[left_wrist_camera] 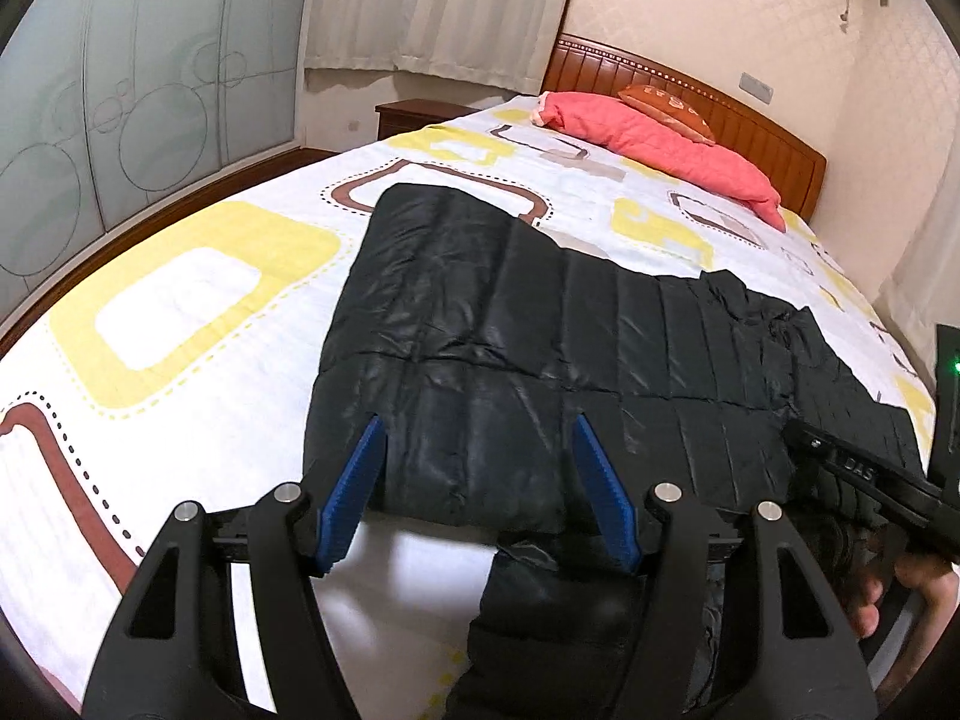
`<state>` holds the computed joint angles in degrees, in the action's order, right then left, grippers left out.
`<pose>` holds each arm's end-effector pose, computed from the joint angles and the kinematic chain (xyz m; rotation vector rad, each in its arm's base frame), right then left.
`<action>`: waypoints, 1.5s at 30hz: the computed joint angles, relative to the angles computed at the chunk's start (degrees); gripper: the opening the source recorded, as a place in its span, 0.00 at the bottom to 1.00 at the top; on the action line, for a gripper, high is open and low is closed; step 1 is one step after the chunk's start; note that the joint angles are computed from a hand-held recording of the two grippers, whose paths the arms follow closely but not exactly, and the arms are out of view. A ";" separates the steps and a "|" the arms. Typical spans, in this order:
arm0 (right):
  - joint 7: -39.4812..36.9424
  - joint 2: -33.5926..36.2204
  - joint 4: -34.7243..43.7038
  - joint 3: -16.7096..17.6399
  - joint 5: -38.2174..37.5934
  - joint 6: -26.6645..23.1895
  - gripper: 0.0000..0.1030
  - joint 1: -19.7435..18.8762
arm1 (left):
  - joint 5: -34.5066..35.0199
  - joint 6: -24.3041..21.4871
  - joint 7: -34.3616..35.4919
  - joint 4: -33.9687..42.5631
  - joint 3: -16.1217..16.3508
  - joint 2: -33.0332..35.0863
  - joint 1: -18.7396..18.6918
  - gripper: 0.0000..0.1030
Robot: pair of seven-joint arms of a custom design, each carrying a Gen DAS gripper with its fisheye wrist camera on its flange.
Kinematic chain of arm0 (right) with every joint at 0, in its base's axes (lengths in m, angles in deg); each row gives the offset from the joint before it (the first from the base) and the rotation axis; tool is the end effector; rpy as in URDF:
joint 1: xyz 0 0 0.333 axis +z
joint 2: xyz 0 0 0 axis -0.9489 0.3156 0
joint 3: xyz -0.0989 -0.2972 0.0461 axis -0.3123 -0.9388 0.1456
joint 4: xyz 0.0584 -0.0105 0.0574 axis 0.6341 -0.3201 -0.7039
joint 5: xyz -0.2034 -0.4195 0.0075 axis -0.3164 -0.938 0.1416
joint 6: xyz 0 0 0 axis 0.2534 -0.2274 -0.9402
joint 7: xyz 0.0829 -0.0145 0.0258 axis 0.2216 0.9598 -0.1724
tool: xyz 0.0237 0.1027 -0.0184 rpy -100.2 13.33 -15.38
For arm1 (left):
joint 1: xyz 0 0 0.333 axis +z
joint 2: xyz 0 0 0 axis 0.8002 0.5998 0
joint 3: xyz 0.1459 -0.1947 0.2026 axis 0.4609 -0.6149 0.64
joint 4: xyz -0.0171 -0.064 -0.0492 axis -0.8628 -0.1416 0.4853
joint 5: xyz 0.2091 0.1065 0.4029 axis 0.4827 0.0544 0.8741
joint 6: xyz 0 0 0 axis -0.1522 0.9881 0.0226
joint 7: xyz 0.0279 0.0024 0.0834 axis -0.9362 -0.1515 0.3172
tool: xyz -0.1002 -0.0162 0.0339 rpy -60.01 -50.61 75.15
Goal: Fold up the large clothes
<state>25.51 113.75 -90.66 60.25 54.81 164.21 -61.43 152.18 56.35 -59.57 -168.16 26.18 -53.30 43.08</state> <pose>0.7468 0.2903 0.3506 -2.0882 1.1901 -0.2189 0.5611 -0.2282 0.3875 -2.2100 0.8680 -0.6230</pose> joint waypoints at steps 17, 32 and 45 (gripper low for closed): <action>1.92 -2.82 -4.20 -3.08 -1.67 9.62 0.17 -7.41 | 3.42 2.06 0.66 5.86 0.23 4.66 -1.77 0.63; 4.18 -1.35 -3.50 -4.05 -2.91 9.30 0.17 -10.54 | 0.37 1.24 4.11 10.17 2.81 9.30 -3.76 0.62; 11.00 1.61 -0.70 -6.95 -9.03 7.46 0.17 -9.81 | -6.78 1.48 9.68 12.91 5.13 13.74 -4.07 0.64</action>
<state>36.52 115.36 -91.36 53.30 45.77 171.67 -71.24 145.40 57.83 -49.89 -155.25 31.31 -39.55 39.00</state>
